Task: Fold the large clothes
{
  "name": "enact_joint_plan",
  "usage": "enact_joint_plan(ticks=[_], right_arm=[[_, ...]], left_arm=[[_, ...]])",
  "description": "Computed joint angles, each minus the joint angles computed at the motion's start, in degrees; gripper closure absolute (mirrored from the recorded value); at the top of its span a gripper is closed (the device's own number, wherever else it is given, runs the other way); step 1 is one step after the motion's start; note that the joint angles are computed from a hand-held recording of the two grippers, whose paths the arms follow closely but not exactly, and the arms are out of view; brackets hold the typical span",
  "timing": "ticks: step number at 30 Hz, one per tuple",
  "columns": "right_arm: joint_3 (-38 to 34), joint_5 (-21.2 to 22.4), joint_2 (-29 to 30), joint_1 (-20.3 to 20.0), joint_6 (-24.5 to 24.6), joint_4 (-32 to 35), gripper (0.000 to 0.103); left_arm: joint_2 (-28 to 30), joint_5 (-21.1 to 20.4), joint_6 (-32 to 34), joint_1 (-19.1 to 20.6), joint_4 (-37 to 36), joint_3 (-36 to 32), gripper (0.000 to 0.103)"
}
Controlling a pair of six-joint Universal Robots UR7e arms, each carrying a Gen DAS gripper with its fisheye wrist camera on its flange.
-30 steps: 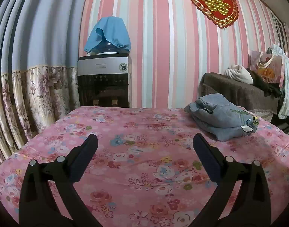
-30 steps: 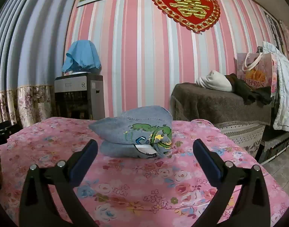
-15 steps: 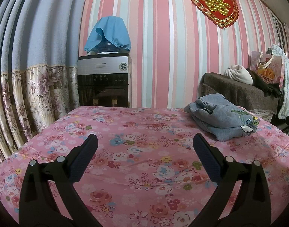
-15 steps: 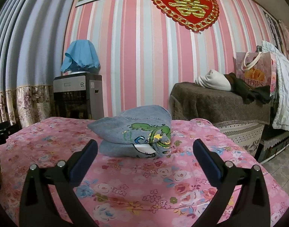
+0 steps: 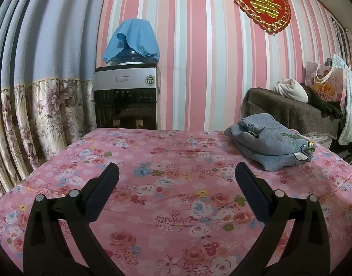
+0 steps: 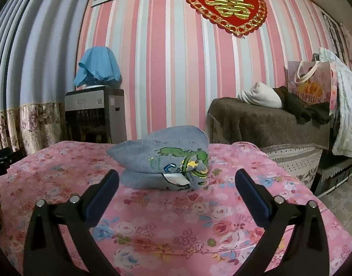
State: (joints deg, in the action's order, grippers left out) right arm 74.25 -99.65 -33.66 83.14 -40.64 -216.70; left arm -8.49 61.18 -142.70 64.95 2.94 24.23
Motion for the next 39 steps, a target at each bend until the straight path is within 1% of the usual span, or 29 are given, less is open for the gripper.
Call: enact_joint_plan(ticks=[7, 39], right_arm=[[0.20, 0.02, 0.05, -0.02, 0.06, -0.65, 0.002], [-0.24, -0.25, 0.24, -0.17, 0.12, 0.17, 0.002]], left_arm=[[0.37, 0.14, -0.03, 0.05, 0.33, -0.64, 0.003], [0.65, -0.28, 0.04, -0.02, 0.50, -0.94, 0.003]])
